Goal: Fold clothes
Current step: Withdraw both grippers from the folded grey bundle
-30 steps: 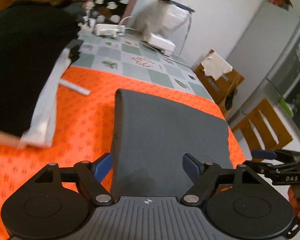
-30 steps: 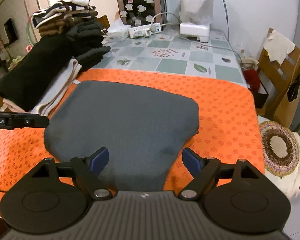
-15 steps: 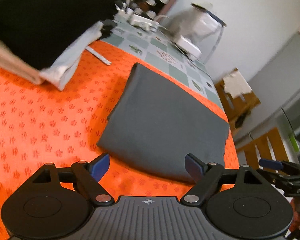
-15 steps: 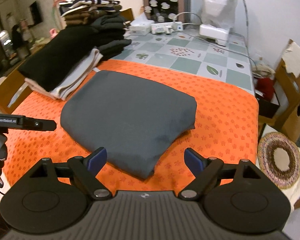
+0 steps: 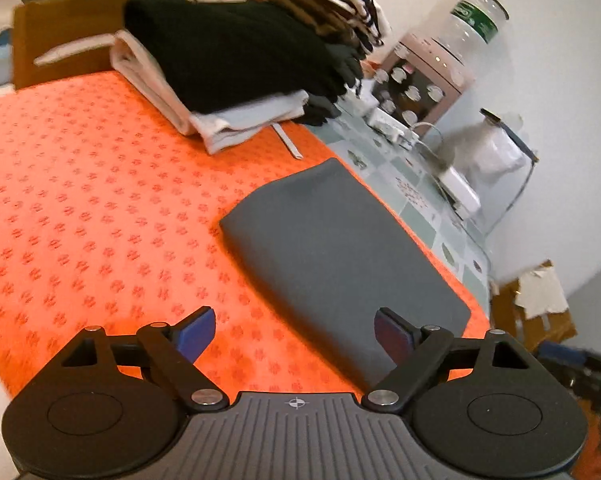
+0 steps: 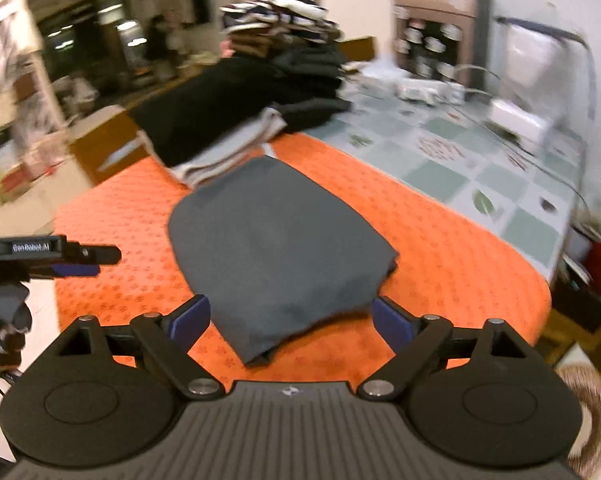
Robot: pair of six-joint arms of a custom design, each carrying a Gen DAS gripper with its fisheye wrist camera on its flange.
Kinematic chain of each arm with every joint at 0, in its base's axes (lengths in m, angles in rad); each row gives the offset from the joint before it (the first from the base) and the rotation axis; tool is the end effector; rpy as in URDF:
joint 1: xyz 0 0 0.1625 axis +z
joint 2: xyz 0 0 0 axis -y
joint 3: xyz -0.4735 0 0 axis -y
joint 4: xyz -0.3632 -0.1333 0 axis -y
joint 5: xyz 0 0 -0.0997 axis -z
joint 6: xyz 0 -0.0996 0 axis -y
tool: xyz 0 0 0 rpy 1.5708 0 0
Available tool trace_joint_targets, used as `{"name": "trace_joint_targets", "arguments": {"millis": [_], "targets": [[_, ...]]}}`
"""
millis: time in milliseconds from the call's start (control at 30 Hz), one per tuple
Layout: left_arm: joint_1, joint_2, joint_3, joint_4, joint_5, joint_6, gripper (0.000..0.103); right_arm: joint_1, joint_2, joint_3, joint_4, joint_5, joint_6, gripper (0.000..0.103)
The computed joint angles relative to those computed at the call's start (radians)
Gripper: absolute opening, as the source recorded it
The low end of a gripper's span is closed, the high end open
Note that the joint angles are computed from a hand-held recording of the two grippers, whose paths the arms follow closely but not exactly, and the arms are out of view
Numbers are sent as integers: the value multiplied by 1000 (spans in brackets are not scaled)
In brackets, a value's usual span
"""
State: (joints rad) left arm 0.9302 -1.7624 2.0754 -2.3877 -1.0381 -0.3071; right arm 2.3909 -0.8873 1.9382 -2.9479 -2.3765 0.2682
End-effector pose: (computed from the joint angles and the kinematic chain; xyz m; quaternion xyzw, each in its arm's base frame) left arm -0.0822 -0.4179 0.4885 0.0904 0.9322 -0.3303 0.1171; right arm 0.4777 -0.3616 0.1810 0.1861 -0.8907 0.3281 0.2536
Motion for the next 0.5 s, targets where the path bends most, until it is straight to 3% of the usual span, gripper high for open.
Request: {"name": "trace_joint_targets", "arguments": {"millis": [133,267,500], "targets": [[-77,-50,79,-69,52,-52,91,-32,-35,0,-9,79,-116,92],[-92,-54,120,-104,23,-113,92,-70,-51,-15,11,137,-185,92],[-117,-39,152,-123,42,-196,92,-121,-29,-109,110,199,-275,92]]}}
